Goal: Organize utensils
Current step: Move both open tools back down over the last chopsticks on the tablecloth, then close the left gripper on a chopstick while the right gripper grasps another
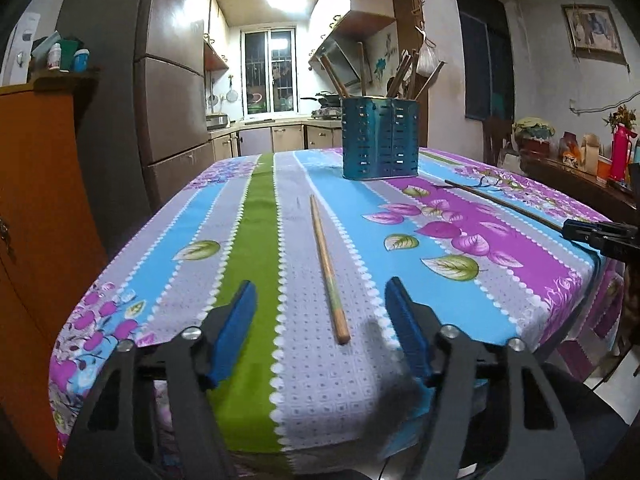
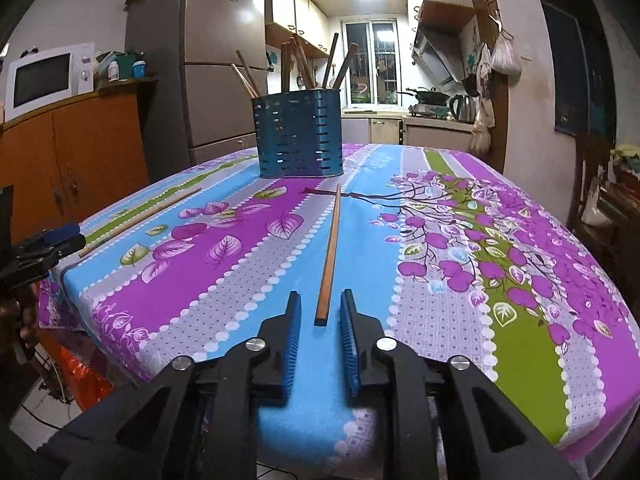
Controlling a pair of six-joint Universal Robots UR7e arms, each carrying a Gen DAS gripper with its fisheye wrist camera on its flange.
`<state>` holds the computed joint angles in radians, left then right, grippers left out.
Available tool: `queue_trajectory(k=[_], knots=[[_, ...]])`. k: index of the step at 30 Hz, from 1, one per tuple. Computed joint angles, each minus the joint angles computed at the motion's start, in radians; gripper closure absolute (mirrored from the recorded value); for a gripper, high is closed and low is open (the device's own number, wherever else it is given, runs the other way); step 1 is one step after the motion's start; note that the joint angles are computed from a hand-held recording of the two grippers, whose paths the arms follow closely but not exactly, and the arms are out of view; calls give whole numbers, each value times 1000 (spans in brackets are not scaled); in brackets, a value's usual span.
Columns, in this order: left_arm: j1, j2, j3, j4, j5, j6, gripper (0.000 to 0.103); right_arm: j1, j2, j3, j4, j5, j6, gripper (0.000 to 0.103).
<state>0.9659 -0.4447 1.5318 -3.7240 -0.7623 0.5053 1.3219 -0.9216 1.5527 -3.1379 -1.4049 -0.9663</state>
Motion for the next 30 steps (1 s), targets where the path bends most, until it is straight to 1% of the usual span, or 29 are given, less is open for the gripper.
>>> queue_trajectory(k=[2,3,5,6,8,10,16,19,23,24,26,28,30], knots=[[1,11,-9,6,2,1,51,0,0,0,-2,5,-5,85],[1,17,-14,3,5,6,52,1,-1,2,-5,5,-9,87],[4,21,-16,13,1,4,66,0,-3,11,-14,12,-14,88],[4,24,-16,14,-1,4,70,-1,-3,15,-21,14,-16,88],[4,30,-10,-4,-16,16,83,-3,-4,26,-39,22,-17,88],[1,38,-7,-29,-19,28,88,-6,-4,31,-48,29,-15,88],[0,60,-12,-99,-23,50,88,-9,-1,42,-78,40,-23,88],[-1,63,-16,-105,-18,44,88,-8,2,44,-95,37,-22,88],[-1,71,-21,-127,-18,64,87,-10,4,51,-114,41,-22,88],[-1,75,-24,-138,-17,69,86,-10,5,51,-116,42,-25,88],[-1,87,-38,-170,4,70,70,-11,6,47,-111,48,-30,88],[4,83,-35,-174,0,59,65,-10,10,43,-113,44,-27,88],[4,87,-40,-180,4,75,65,-9,13,41,-118,44,-20,88]])
